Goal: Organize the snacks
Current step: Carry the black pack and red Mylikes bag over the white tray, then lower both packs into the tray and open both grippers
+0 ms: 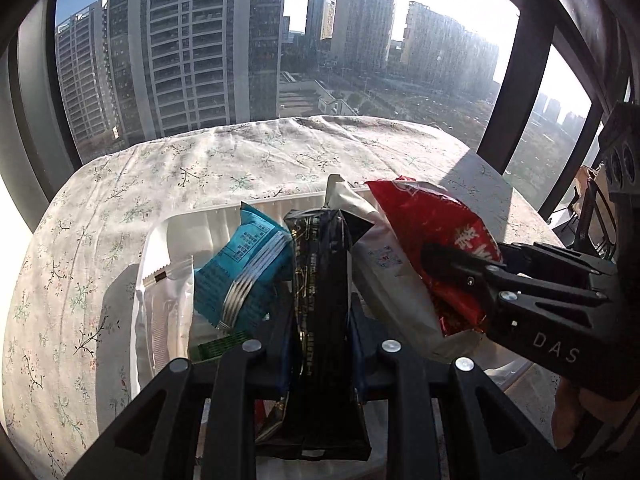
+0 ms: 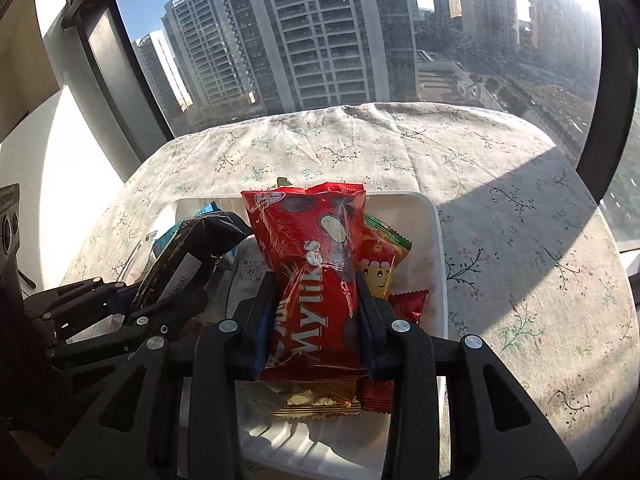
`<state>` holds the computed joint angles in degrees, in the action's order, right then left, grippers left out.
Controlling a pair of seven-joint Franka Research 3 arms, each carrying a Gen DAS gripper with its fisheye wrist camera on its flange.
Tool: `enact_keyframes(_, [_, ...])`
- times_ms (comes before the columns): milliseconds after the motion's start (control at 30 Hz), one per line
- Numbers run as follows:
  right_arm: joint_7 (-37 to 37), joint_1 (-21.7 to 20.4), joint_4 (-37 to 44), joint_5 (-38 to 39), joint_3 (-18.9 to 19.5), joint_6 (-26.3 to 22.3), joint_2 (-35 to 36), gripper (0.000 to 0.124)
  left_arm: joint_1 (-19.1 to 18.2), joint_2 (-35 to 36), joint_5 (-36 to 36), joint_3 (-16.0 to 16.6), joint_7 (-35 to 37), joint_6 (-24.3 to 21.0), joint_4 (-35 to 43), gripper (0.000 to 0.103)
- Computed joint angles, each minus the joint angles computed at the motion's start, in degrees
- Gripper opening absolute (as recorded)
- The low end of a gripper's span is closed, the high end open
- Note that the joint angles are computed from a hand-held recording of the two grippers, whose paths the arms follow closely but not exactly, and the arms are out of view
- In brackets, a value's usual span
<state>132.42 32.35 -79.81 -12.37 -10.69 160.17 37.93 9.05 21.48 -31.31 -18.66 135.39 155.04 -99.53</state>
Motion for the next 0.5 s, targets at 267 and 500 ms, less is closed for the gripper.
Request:
enact_keyframes(267, [0.13,0.93,2.06,-1.6,-0.93,-1.89,2.08,0.033,0.23,1.21,0.75,-0.37,-0.01,0.14,0.74,0.025])
enact_keyframes(500, [0.22,1.09,2.37,-2.58,-0.9,-2.59,2.57,0.034,0.4,2.24,1.22,-0.61,-0.6,-0.17,1.36,0.025])
